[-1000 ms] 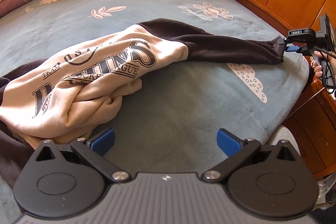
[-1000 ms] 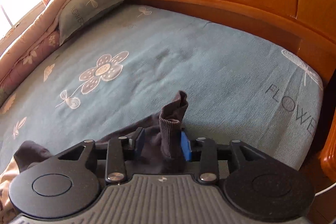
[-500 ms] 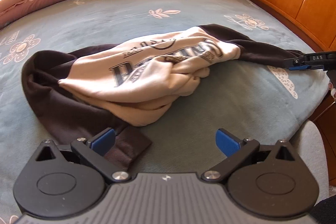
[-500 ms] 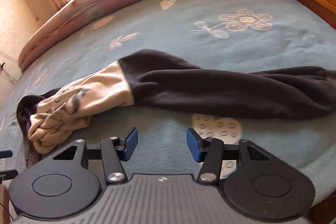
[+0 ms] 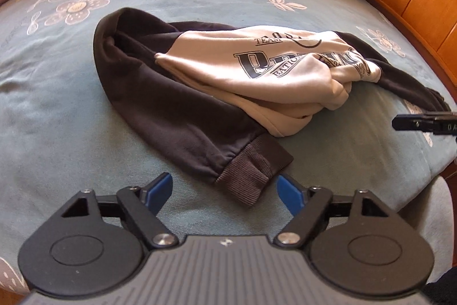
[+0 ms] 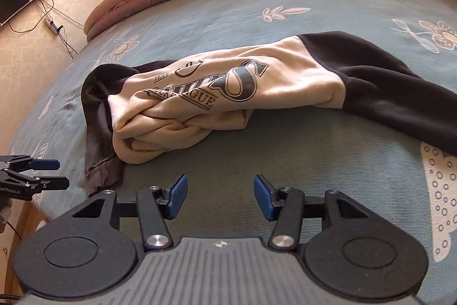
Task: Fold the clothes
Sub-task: 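Release the sleeve from the right gripper and lay it flat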
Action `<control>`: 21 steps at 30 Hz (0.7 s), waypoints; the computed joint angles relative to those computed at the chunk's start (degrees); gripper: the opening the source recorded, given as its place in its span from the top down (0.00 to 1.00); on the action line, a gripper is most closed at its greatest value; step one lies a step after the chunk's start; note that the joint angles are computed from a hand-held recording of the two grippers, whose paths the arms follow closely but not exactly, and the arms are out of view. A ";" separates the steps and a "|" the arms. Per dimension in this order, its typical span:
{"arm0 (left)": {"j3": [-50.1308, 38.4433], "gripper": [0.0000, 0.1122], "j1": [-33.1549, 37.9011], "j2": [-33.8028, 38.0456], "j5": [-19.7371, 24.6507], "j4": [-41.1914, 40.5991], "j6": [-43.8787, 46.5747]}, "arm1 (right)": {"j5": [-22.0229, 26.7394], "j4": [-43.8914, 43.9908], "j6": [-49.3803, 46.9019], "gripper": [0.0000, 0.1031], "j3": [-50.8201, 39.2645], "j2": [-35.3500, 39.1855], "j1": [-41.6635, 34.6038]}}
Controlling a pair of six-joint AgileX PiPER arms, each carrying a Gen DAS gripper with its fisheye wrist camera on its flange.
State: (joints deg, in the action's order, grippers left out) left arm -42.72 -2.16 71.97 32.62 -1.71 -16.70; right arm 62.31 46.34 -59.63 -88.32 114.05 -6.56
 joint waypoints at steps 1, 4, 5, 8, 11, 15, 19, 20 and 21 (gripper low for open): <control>0.14 0.39 1.66 0.45 -0.23 -3.65 2.97 | -0.20 -0.25 0.17 0.45 0.31 0.00 0.42; 0.27 0.39 6.24 1.95 0.08 -14.26 11.22 | -0.32 -0.65 0.71 0.45 0.93 0.29 1.08; -0.06 0.39 7.55 2.46 0.84 -17.35 13.51 | -0.29 -0.70 0.94 0.45 1.02 0.43 1.09; -2.09 0.39 9.79 3.59 3.83 -20.75 15.50 | 0.04 -0.65 1.36 0.45 1.06 0.88 0.76; -4.94 0.39 8.92 3.35 6.23 -15.61 10.53 | 0.93 0.18 0.88 0.44 1.12 1.29 0.12; -7.94 0.39 7.57 2.08 9.55 -11.52 5.87 | 2.16 1.83 -0.32 0.44 1.81 1.67 -0.84; -8.12 0.39 7.93 1.11 10.17 -13.19 6.06 | 3.04 3.35 -0.77 0.44 2.92 1.95 -1.45; -7.58 0.39 8.28 1.25 9.80 -14.12 6.06 | 3.21 3.59 -0.48 0.44 3.16 2.05 -1.52; -6.91 0.39 8.58 1.43 9.25 -15.04 5.91 | 3.35 3.64 -0.39 0.44 3.48 1.97 -1.54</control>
State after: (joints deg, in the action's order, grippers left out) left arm -49.63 6.41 73.40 41.87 -16.75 -10.78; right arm 65.66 49.98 -60.03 -84.84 116.02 -8.10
